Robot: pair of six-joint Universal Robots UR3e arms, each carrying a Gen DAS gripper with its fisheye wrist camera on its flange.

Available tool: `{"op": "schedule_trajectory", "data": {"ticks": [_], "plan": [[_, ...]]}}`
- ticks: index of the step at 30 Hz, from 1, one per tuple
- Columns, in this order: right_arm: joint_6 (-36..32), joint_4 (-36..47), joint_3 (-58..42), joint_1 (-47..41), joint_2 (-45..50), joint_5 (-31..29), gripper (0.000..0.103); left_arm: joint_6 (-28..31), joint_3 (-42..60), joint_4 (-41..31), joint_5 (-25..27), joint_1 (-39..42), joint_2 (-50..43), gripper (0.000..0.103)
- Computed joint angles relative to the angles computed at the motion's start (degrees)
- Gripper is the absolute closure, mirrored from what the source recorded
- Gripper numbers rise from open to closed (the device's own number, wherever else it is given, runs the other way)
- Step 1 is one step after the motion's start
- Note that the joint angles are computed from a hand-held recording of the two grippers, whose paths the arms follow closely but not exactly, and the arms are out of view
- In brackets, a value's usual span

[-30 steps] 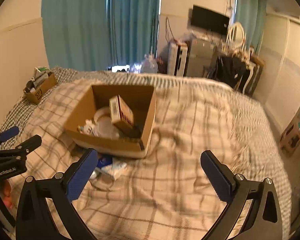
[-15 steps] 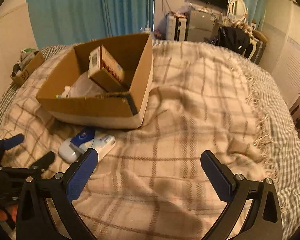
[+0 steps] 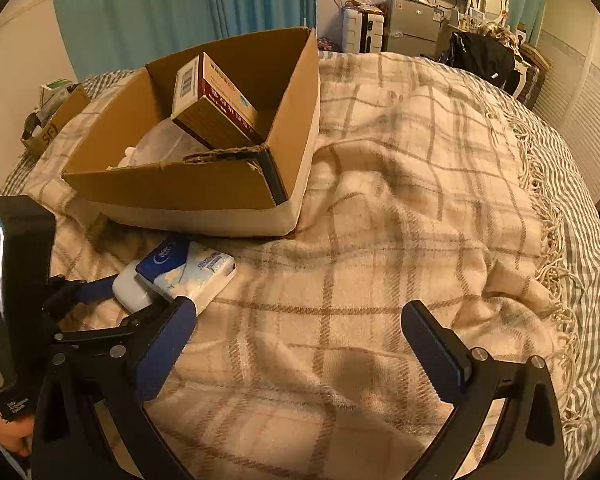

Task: Organize objects
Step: 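Move the left gripper to the earbud case and the right to the tissue pack, then grasp the white earbud case with the left gripper while the right grasps the blue tissue pack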

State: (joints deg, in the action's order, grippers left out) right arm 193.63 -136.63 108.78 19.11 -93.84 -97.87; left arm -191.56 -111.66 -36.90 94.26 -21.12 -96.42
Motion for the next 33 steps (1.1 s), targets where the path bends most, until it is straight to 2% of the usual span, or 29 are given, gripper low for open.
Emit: {"op": "schedule_trajectory", "data": {"ticks": [4, 7, 13, 17, 19, 23, 30, 33], "plan": [[0.21, -0.47, 0.27, 0.56, -0.79, -0.88, 0.001, -0.83, -5.18, 1.20, -3.32, 2.82, 6.93, 0.052], [0.39, -0.10, 0.01, 1.09, -1.48, -1.59, 0.001, -0.28, -8.41, -0.66, -5.20, 4.65, 13.61, 0.052], [1.02, 6.19, -6.37, 4.35, -0.09, -4.35, 0.001, -0.33, -11.26, -4.68, -3.17, 6.49, 23.80, 0.052], [2.98, 10.15, -15.35, 6.86, 5.52, -2.70, 0.001, 4.00, -11.85, -6.91, -3.91, 14.42, 28.18, 0.052], [5.46, 7.84, -17.26, 7.69, 9.02, -1.85, 0.001, 5.21, -12.56, -6.86, -4.24, 17.15, 29.41, 0.052], [7.79, 9.73, -21.66, 8.60, 17.56, 0.21, 0.001, 7.89, -15.68, -7.72, -9.71, 23.78, 32.88, 0.052], [5.32, 8.58, -26.07, 10.18, 23.66, 0.95, 0.002, 7.14, -18.19, -7.98, -11.47, 25.77, 33.96, 0.052], [5.25, 10.29, -30.43, 11.02, 28.69, -0.38, 0.012, 7.26, -19.21, -6.90, -11.85, 26.11, 34.51, 0.052]]}}
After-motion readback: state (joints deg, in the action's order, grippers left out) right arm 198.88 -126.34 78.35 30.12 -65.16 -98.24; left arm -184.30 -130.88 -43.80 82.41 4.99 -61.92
